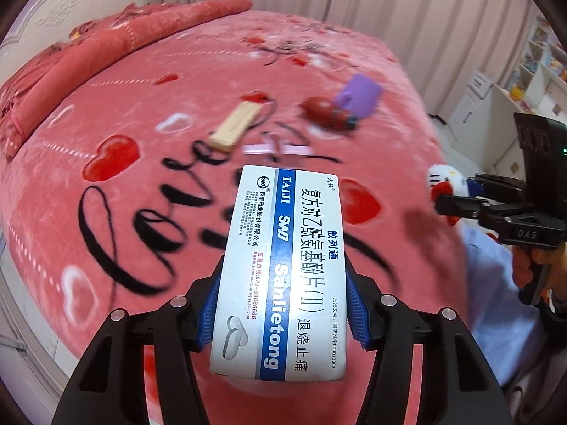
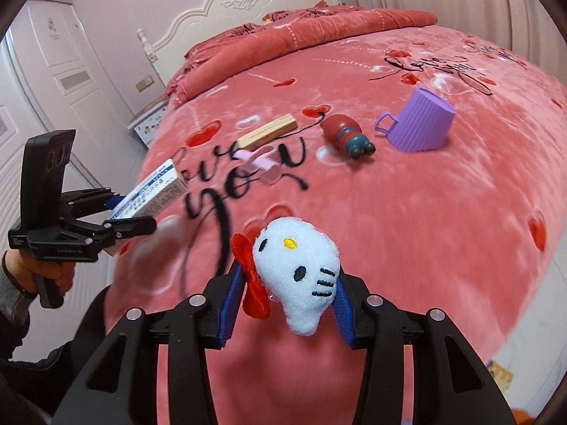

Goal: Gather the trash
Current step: 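Carry the medicine box and plush in both tools over the orange bin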

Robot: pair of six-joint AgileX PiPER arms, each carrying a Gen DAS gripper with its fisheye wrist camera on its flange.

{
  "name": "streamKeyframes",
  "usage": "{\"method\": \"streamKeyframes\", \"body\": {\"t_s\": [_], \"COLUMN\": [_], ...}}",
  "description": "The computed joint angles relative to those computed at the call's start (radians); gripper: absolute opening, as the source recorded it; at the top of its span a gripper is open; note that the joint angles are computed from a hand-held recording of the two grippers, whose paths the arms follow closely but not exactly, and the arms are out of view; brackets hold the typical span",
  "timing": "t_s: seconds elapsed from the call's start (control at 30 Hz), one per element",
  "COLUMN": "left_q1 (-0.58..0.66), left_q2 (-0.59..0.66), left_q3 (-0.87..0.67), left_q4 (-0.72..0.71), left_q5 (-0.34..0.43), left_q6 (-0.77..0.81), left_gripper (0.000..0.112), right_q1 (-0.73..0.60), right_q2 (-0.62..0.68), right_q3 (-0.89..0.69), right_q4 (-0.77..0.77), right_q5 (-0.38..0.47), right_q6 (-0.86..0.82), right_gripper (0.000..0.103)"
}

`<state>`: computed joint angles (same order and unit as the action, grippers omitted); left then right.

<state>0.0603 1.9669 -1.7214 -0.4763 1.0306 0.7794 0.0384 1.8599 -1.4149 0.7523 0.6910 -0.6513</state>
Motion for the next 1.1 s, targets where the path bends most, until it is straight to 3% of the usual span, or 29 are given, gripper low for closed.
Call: {"method": "streamKeyframes", "body": {"t_s": [0.37, 0.63, 0.83, 1.1], "left_q1": [-0.099, -0.230, -0.403, -0.641], "left_q2": [-0.284, -0.377, -0.358, -0.214], "left_q3": [0.290, 0.349, 0.305, 0.137], "left_q4": [-0.030, 0.010, 0.045, 0.076], "left_q5": [-0.053, -0.086, -0.111, -0.098], "left_q6": [0.034, -0.013, -0.063, -0.116], "left_gripper": [0.060, 0.060, 0.060, 0.060], "right_q1": [-0.082, -0.237, -0.515, -1.024], "right_q2": [-0.370, -0.550, -0.660, -0.683], "right_q3": [0.358, 0.489, 0.548, 0.588], "right_q4": [0.126, 0.201, 0.246, 0.282], "right_q5": [0.033, 0.090, 0.220, 0.445], "right_q6": [-0.149, -0.227, -0.329, -0.512], "right_gripper": [0.045, 0.045, 0.045, 0.045]}}
